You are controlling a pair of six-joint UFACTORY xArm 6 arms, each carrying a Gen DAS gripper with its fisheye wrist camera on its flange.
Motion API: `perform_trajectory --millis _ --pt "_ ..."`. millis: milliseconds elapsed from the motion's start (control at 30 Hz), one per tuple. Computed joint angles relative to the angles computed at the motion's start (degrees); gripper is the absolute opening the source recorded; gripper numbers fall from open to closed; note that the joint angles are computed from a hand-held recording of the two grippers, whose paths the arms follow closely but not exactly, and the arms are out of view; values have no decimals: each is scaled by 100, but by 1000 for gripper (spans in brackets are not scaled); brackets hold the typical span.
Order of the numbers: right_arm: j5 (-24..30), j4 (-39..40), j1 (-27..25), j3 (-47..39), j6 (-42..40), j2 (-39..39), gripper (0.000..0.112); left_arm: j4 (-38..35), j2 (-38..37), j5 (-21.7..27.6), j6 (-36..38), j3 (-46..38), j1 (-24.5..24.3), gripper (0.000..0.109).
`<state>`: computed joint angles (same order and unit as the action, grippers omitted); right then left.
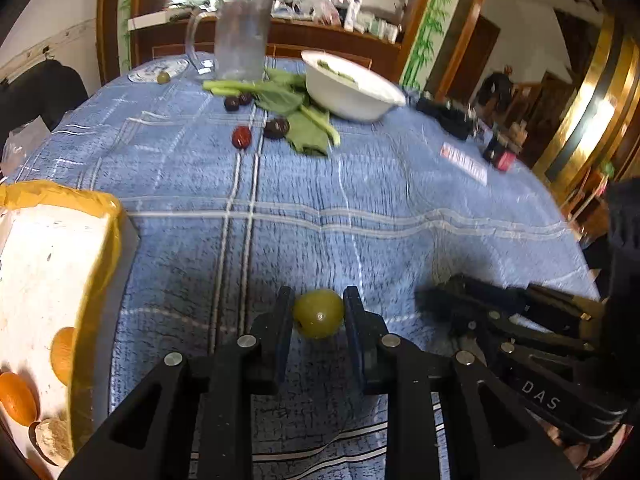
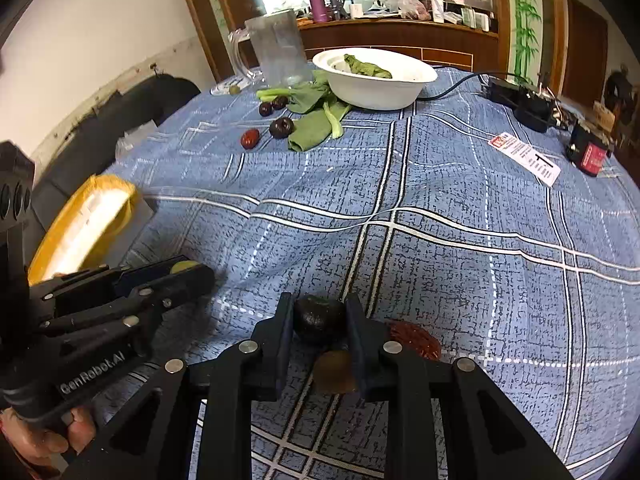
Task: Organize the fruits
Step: 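Grasp a green grape with the left tool while the right tool grasps a dark plum, then carry the grape with the left tool while the right tool carries the plum over the tray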
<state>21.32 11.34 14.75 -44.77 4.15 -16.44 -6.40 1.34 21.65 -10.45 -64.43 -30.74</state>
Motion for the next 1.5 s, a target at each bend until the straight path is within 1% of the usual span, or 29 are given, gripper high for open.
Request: perform_trajectory --millis 33,133,200,267,333,400,433,500,633,700,767,867,1000,1033,1100,1233,1333,1500 --pt "-24 154 -10 15 -84 -25 27 -93 -47 -120 47 49 13 24" --pt "-23 1108 -41 42 -618 -125 27 -274 -129 -324 110 123 49 24" --pt "67 1616 -40 37 -771 -188 27 -584 -153 -347 263 137 88 24" --pt "111 1902 9 136 -718 -363 27 -1181 -207 -351 594 173 133 24" --pt "136 1809 114 270 -406 -579 27 -1692 -289 -347 851 227 177 24" --pt "171 1558 225 385 -37 -786 27 -2043 -400 -341 984 312 220 24" --pt "181 1375 301 445 198 -908 27 -2073 -459 -360 937 371 246 24" --pt "226 1134 418 514 507 -1109 27 -1883 -622 -330 677 528 306 24" --pt "389 398 688 519 1165 -1393 27 -2197 -1372 -270 792 1134 451 24" --pt "441 107 902 450 1406 -1403 27 -1854 -1852 -284 541 1507 577 24" --pt "429 -88 1166 357 1586 -1336 27 -992 -2443 -308 -125 1960 800 24" --pt "362 -370 1598 137 1799 -1096 27 -59 -3225 -281 -884 2520 1202 24" --pt "290 -767 2104 -251 2051 -662 28 1306 -3958 -4 -1956 2977 1782 24" --pt "288 -839 2237 -393 2094 -503 28 1545 -4104 80 -2129 3072 1912 24" --pt "287 -924 2406 -620 2148 -228 28 1862 -4288 179 -2378 3211 2136 24" --pt "300 -1192 2700 -1001 2385 275 28 2198 -4442 293 -2552 3352 2380 24" --pt "377 -1642 2860 -1227 2656 557 28 2405 -4528 328 -2593 3445 2485 24" --pt "517 -2116 2988 -1472 2871 839 28 2667 -4571 369 -2677 3518 2559 24"
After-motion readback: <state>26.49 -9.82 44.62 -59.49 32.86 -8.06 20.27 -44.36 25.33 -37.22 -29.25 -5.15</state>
